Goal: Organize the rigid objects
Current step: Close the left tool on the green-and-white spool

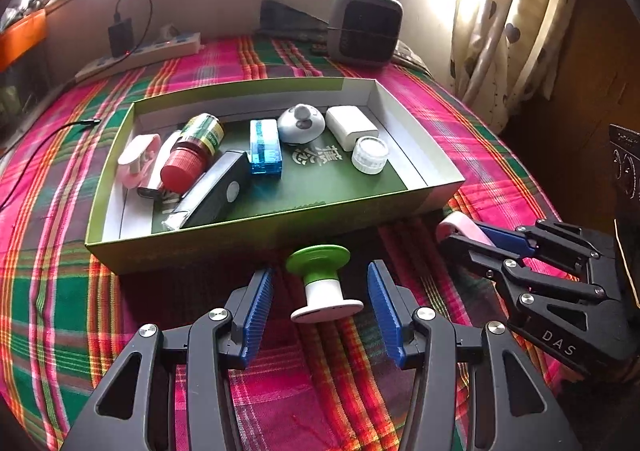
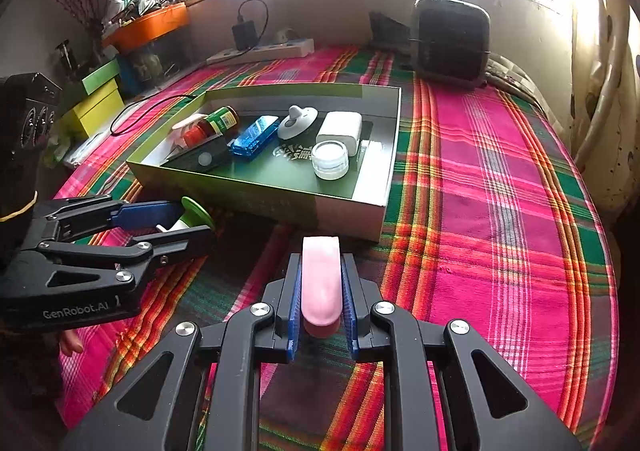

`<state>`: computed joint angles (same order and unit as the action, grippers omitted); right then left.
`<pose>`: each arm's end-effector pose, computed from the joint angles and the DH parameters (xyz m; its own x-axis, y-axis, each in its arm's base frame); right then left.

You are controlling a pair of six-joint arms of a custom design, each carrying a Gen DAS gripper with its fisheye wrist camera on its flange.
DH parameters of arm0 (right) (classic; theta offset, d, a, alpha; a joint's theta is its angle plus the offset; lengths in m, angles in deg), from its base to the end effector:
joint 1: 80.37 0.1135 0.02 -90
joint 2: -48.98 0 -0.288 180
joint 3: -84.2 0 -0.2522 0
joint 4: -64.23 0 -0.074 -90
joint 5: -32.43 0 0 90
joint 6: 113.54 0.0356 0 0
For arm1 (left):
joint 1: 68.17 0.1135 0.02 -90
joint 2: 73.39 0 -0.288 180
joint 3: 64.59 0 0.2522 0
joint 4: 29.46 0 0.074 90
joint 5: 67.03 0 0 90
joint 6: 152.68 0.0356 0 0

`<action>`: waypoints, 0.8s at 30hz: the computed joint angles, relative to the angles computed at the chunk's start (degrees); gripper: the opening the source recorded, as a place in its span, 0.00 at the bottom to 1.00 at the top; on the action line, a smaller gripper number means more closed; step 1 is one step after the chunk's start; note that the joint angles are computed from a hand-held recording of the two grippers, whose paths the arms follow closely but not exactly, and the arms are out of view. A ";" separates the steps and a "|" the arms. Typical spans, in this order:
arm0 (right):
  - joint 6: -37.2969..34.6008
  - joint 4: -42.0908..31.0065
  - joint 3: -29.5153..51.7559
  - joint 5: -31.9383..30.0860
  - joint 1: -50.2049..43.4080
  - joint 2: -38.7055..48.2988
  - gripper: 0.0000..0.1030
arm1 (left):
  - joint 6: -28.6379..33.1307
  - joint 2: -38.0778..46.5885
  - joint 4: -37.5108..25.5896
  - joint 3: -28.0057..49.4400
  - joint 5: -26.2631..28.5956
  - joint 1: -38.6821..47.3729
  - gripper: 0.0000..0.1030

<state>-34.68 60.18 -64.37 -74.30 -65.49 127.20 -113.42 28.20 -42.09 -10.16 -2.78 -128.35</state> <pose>0.1927 0.0618 0.1278 -0.6538 -0.3652 -0.6627 -0.5585 0.8238 0.0970 0.1640 -0.2549 0.1190 -0.7928 -0.0192 -0.6091 0.0930 0.9840 -0.1520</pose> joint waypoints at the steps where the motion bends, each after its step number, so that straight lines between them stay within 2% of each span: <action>1: 0.04 -0.01 0.02 -0.03 -0.02 0.04 0.18 | -0.02 0.16 -0.08 0.08 0.10 0.10 0.47; 16: -0.08 -0.07 0.29 -0.04 -0.32 0.60 0.18 | 0.74 1.98 -1.32 1.48 -1.73 -0.44 0.46; 24: 0.01 0.17 0.32 0.14 -0.26 0.92 0.18 | 0.77 1.50 -1.58 0.94 -2.45 -0.29 0.35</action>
